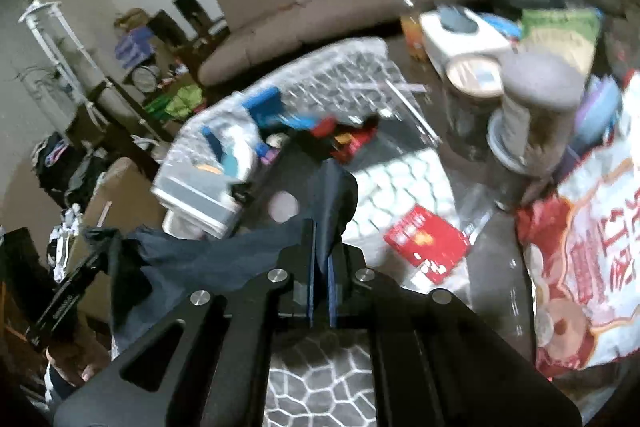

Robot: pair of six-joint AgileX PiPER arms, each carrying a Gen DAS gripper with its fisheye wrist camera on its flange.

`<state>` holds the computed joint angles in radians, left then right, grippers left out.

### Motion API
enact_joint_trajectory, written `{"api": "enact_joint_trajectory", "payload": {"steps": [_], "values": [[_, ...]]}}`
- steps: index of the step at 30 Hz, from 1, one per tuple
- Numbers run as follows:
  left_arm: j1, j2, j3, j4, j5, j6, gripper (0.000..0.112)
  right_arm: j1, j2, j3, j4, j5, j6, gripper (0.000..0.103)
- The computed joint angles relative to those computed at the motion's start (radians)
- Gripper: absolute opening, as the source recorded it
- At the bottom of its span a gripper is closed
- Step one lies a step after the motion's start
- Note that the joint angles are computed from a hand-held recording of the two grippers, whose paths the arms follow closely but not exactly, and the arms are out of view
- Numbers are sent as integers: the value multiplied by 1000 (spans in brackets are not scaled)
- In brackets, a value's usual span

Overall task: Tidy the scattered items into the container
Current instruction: 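Carry the dark cloth with the right gripper over the cardboard box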

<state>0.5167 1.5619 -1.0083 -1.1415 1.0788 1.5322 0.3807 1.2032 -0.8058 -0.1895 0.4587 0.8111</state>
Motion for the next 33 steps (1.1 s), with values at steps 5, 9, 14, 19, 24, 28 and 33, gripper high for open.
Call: {"api": "enact_joint_trajectory", "payload": {"steps": [5,9,14,19,24,28,33], "values": [[-4,-47,-19,35,-63,-14,18,122,-1,-101,-180,62,172,5],[15,-85,-26,31,-97,-5,18,228,33,-186,-366,140,333,5],[82,-94,-81,30,-49,-30,18,322,82,-271,-469,205,418,5],[140,-133,-84,6,-34,12,18,392,115,-339,-533,251,456,5],[197,-139,-110,-6,-8,29,18,439,145,-399,-556,228,469,5],[248,-113,-154,-5,13,21,18,479,208,-479,-566,236,452,5],[299,-68,-213,7,24,1,18,498,297,-573,-533,216,409,5]]}}
